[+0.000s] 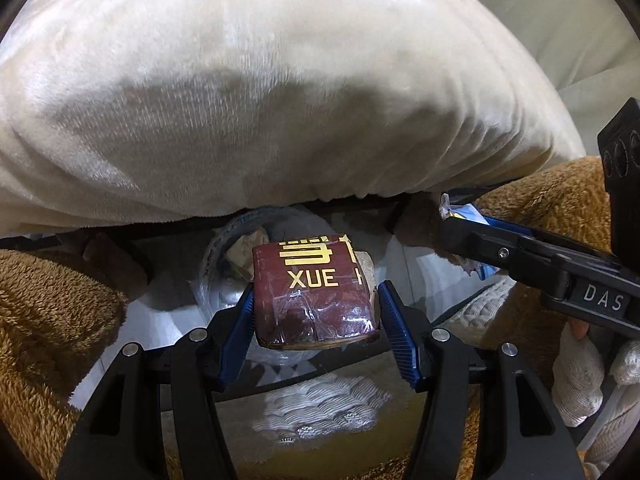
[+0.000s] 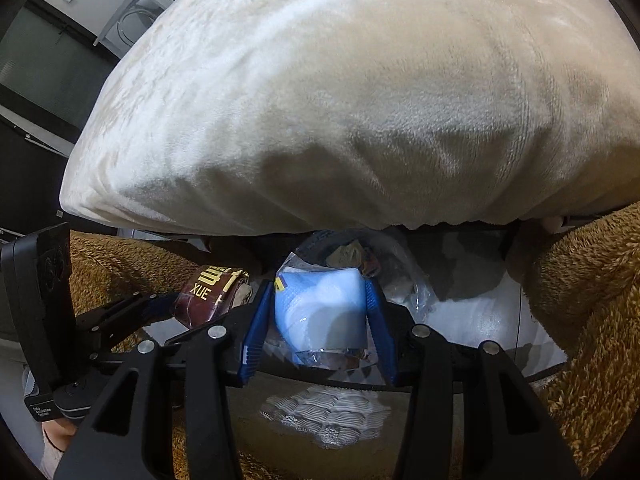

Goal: Collect trash
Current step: 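Carry the tissue packet and XUE wrapper down to the trash bag, then open both tools to drop the packet and wrapper into the bag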

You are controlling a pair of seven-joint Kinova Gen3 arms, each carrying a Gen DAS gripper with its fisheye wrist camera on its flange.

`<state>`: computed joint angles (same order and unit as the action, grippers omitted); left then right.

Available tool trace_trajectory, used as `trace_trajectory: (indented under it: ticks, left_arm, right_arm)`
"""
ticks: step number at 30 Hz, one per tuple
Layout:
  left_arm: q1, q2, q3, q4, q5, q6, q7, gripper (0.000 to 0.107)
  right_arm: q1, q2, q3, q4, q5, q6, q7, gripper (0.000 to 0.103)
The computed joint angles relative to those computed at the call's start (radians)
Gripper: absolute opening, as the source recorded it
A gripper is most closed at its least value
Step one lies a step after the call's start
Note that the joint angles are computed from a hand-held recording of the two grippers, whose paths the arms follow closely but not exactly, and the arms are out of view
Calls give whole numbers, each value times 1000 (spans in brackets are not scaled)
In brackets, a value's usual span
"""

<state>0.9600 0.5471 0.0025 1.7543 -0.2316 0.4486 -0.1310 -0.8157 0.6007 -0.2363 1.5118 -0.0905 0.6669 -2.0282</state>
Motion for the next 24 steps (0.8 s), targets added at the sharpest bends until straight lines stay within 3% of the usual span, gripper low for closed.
trace_trajectory:
  ticks: [5, 12, 19, 24]
  left_arm:
    - [-65, 26, 63, -32, 56, 30, -71, 59]
    - [-113, 37, 101, -51, 123, 81, -142, 59]
    - [-132, 49, 113, -62, 166, 100, -180, 59]
    - [-129, 45, 107, -55, 177, 94, -184, 60]
  right_arm:
    - [-2, 40, 4, -52, -3, 69, -2, 47]
    - [3, 96, 5, -124, -28, 151, -18, 47]
    - [7, 130, 5, -170, -46, 208, -14, 47]
    - [9, 134, 4, -167, -54, 197, -9, 48]
